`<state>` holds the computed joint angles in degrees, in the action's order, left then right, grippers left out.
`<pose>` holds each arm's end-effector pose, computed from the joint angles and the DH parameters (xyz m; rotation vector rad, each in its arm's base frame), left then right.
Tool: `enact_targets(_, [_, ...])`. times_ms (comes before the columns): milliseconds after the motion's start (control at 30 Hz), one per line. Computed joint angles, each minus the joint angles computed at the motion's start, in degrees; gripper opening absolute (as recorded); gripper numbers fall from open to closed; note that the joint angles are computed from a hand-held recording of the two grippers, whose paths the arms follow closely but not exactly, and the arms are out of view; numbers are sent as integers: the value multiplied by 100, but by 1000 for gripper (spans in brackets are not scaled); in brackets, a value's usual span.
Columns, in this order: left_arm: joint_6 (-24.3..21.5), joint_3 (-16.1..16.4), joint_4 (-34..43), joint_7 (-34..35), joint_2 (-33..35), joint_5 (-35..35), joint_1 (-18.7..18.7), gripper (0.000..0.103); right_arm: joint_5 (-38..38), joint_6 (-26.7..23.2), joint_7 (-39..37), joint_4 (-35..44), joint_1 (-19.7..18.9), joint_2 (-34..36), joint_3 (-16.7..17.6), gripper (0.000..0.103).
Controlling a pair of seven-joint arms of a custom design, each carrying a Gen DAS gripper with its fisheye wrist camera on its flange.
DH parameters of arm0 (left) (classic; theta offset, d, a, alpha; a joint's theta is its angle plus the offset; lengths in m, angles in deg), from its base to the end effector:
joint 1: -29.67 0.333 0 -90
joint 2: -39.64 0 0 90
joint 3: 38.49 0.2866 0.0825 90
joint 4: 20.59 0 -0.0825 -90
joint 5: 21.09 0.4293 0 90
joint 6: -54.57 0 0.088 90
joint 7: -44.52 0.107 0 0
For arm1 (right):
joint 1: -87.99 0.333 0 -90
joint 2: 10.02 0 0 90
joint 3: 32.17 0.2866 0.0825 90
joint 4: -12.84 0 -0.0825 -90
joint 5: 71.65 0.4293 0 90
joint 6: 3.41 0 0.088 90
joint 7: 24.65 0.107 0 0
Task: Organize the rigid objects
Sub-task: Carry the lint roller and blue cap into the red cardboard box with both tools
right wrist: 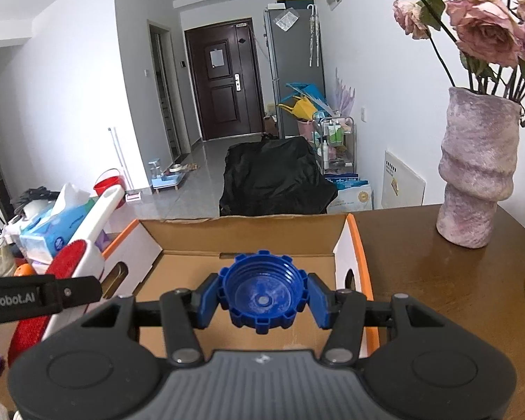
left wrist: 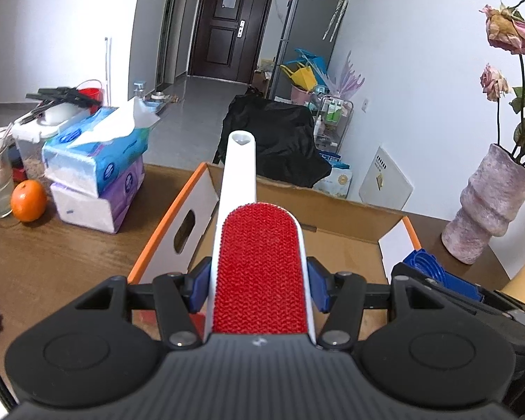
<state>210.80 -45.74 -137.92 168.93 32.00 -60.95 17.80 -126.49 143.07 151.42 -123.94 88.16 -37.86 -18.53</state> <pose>0.5843 -0.1802 0.5429 -1.4055 2.1561 -1.2028 0.4887 0.1394 0.5183 -1.0961 2.0517 -1.0337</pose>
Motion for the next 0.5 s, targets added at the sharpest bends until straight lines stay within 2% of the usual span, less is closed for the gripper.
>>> enact_targets(500, [382,-401,795,-95,948,436,87,57,-240,32,38,450,56,728,-257,52])
